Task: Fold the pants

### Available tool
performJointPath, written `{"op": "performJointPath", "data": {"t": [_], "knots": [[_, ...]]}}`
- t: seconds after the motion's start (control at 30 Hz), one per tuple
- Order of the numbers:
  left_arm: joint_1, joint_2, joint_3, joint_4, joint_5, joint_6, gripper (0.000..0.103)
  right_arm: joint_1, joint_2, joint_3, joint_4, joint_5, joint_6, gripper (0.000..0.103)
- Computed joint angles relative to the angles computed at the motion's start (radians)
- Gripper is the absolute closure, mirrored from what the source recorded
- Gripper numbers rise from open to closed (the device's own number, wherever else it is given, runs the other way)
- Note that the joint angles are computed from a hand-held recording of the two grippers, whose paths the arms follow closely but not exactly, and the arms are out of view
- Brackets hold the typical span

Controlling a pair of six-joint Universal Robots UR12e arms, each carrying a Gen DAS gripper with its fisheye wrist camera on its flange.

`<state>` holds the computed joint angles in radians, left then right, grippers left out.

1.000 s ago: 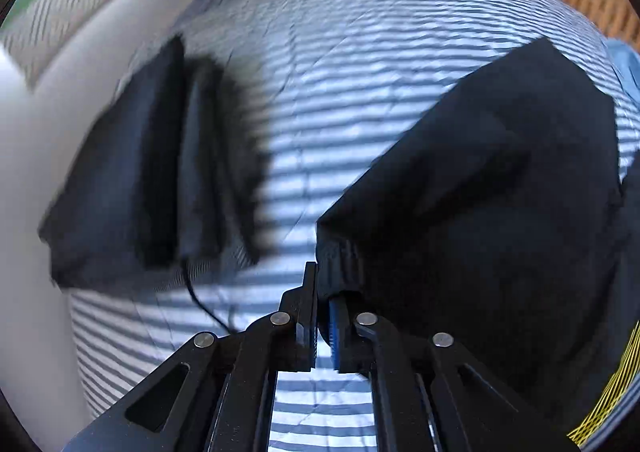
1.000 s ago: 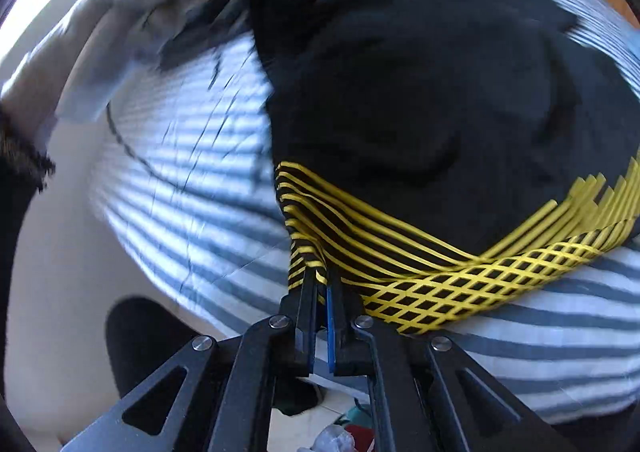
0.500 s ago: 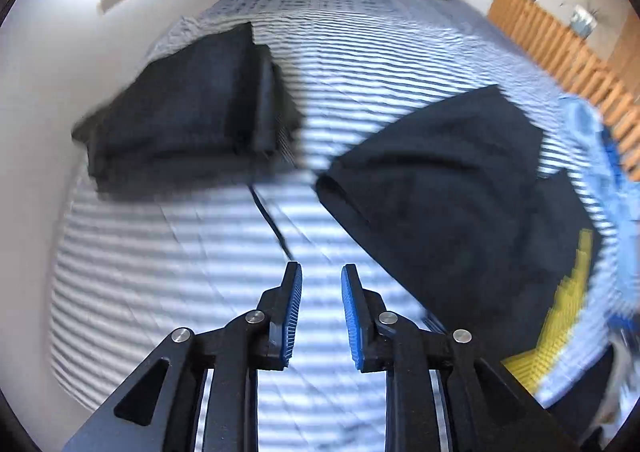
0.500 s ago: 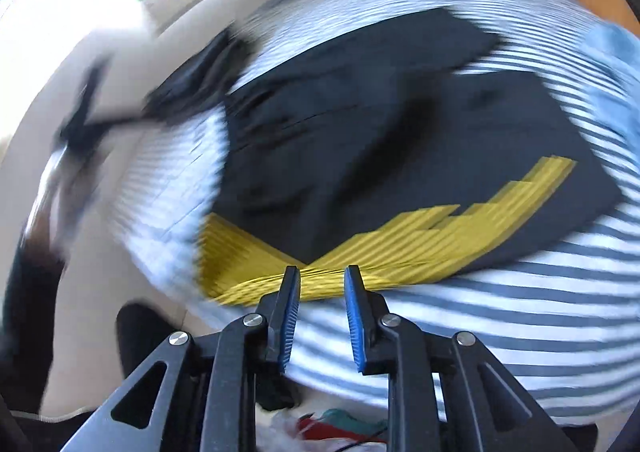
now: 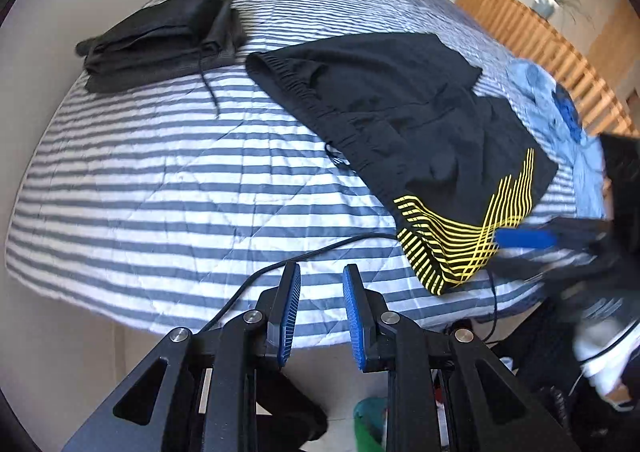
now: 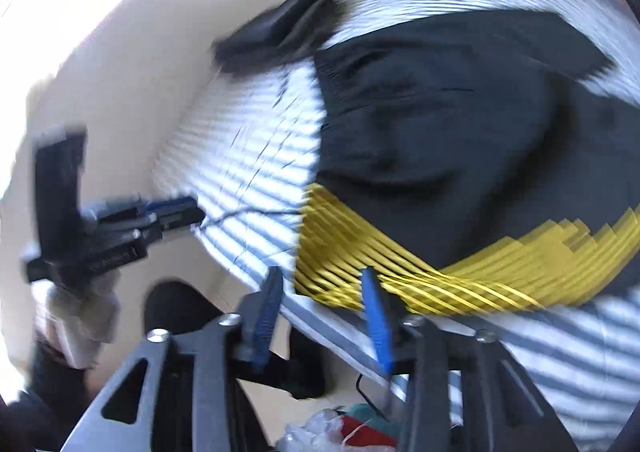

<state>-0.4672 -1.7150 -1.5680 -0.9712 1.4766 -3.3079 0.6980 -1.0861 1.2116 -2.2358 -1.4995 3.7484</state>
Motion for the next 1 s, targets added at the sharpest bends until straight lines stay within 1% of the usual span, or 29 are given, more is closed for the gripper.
{"op": "performJointPath", "data": {"t": [0.07,0.13,0.17,0.2,0.27,0.33,0.37,0.4,0.43,0.47,0.5,0.53,0.57,0.6,0.7,0.73,0.87,0.93,1.0], "knots": [[0.006,0.008,-0.009,0.016,-0.001,-0.022,0.079,0.014,0.056,-0.09,0.12,-0.031,-0.058,0.064],[0.015,0.026,-0.011,0.022,-0.008,-0.021,0.079,0.026,0.099,-0.166,0.252,-0.104,-0.089,0.065],[0.02,0.038,-0.011,0.02,-0.008,-0.023,0.079,0.023,0.1,-0.171,0.273,-0.112,-0.089,0.074],[0.025,0.052,-0.012,0.023,-0.01,-0.02,0.079,0.016,0.091,-0.157,0.266,-0.096,-0.079,0.091],[0.032,0.088,-0.011,0.021,0.004,-0.017,0.079,-0.005,0.056,-0.113,0.219,-0.048,-0.049,0.094],[0.036,0.122,-0.012,0.027,0.032,-0.006,0.079,-0.021,0.023,-0.076,0.159,-0.042,-0.031,0.096],[0.037,0.132,-0.011,0.03,0.041,-0.002,0.075,-0.039,-0.004,-0.041,0.103,0.0,-0.01,0.096],[0.037,0.143,-0.012,0.038,0.046,0.003,0.067,-0.052,-0.023,-0.012,0.057,0.044,0.011,0.096],[0.039,0.145,-0.012,0.04,0.033,0.004,0.062,-0.075,-0.046,0.026,-0.013,0.113,0.046,0.096],[0.041,0.144,-0.01,0.036,0.011,0.009,0.057,-0.088,-0.055,0.045,-0.053,0.146,0.071,0.096],[0.041,0.134,-0.008,0.031,-0.028,0.028,0.056,-0.103,-0.069,0.074,-0.11,0.175,0.101,0.096],[0.032,0.121,-0.004,0.026,-0.036,0.044,0.056,-0.115,-0.078,0.098,-0.159,0.195,0.13,0.096],[0.02,0.103,0.001,0.029,-0.036,0.059,0.056,-0.124,-0.08,0.109,-0.188,0.206,0.154,0.096],[0.007,0.074,0.01,0.03,-0.059,0.082,0.056,-0.134,-0.081,0.121,-0.218,0.224,0.186,0.096],[-0.008,-0.004,0.046,0.03,-0.156,0.101,0.056,-0.159,-0.091,0.174,-0.308,0.297,0.269,0.096],[-0.012,-0.025,0.058,0.037,-0.17,0.105,0.056,-0.164,-0.093,0.191,-0.336,0.313,0.289,0.096],[-0.015,-0.11,0.123,0.056,-0.248,0.145,0.056,-0.168,-0.101,0.234,-0.409,0.332,0.31,0.096],[-0.009,-0.149,0.164,0.03,-0.279,0.155,0.056,-0.171,-0.1,0.243,-0.419,0.337,0.3,0.096],[0.007,-0.187,0.208,-0.023,-0.344,0.151,0.056,-0.172,-0.1,0.247,-0.411,0.335,0.281,0.096]]}}
